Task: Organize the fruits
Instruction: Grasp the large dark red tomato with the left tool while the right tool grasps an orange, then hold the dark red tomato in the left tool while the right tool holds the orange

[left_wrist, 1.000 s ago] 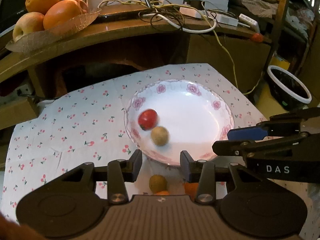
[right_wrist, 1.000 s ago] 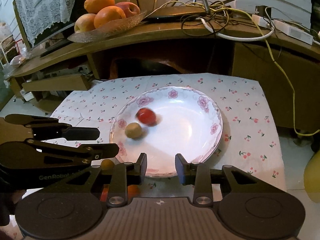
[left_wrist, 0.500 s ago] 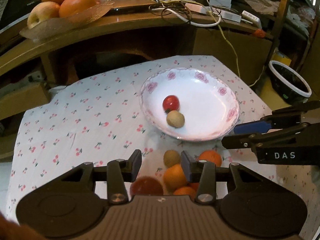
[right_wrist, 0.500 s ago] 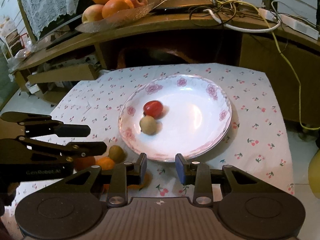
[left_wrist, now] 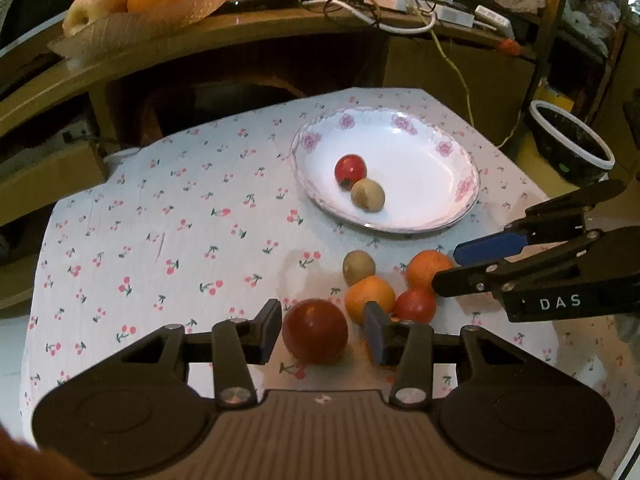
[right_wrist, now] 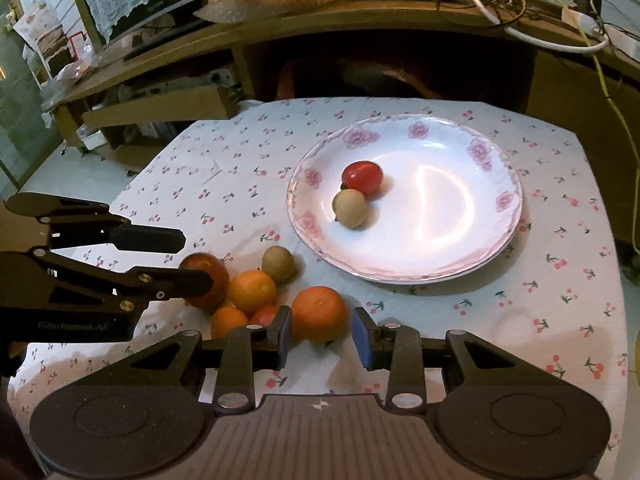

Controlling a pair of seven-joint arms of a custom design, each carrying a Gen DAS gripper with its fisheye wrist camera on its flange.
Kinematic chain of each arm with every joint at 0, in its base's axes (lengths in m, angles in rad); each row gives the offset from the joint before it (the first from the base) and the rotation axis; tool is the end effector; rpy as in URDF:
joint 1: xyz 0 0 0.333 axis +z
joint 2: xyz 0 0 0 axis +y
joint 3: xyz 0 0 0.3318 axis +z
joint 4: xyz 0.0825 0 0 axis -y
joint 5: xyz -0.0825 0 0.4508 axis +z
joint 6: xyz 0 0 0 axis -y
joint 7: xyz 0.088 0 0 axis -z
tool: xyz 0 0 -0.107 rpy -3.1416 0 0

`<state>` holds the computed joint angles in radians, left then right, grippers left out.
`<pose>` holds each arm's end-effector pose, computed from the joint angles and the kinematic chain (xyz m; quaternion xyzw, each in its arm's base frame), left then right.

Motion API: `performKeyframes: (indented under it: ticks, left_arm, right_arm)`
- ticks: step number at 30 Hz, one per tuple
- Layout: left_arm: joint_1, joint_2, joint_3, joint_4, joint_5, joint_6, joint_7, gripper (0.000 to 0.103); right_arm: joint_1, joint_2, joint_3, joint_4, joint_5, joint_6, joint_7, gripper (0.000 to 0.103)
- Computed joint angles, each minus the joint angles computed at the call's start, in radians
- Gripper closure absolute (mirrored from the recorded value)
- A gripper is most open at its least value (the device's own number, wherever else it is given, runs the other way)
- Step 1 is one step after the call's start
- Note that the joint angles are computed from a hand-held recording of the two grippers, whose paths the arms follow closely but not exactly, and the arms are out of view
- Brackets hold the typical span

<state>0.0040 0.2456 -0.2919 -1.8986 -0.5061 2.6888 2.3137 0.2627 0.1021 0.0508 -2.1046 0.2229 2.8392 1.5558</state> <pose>0.6901 -0.1758 0.4160 -0.4388 0.8372 -0.3055 0.1148 0.6325 0.1923 0.4180 -0.7147 0.6240 -0.1297 0.2882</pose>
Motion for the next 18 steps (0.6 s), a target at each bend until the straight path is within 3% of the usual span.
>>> performKeyframes:
  ticks: [14, 18]
  left_arm:
    - [-0.009, 0.054, 0.01, 0.034, 0.105, -0.02, -0.077, 0.05]
    - [0.015, 0.079, -0.007, 0.065, 0.074, -0.058, -0.097, 0.049]
  right_arm:
    - [-0.001, 0.016, 0.0, 0.015, 0.012, -0.011, 0.012, 0.064]
    - [-0.002, 0.019, -0.002, 0.021, 0.014, -0.019, 0.018, 0.063]
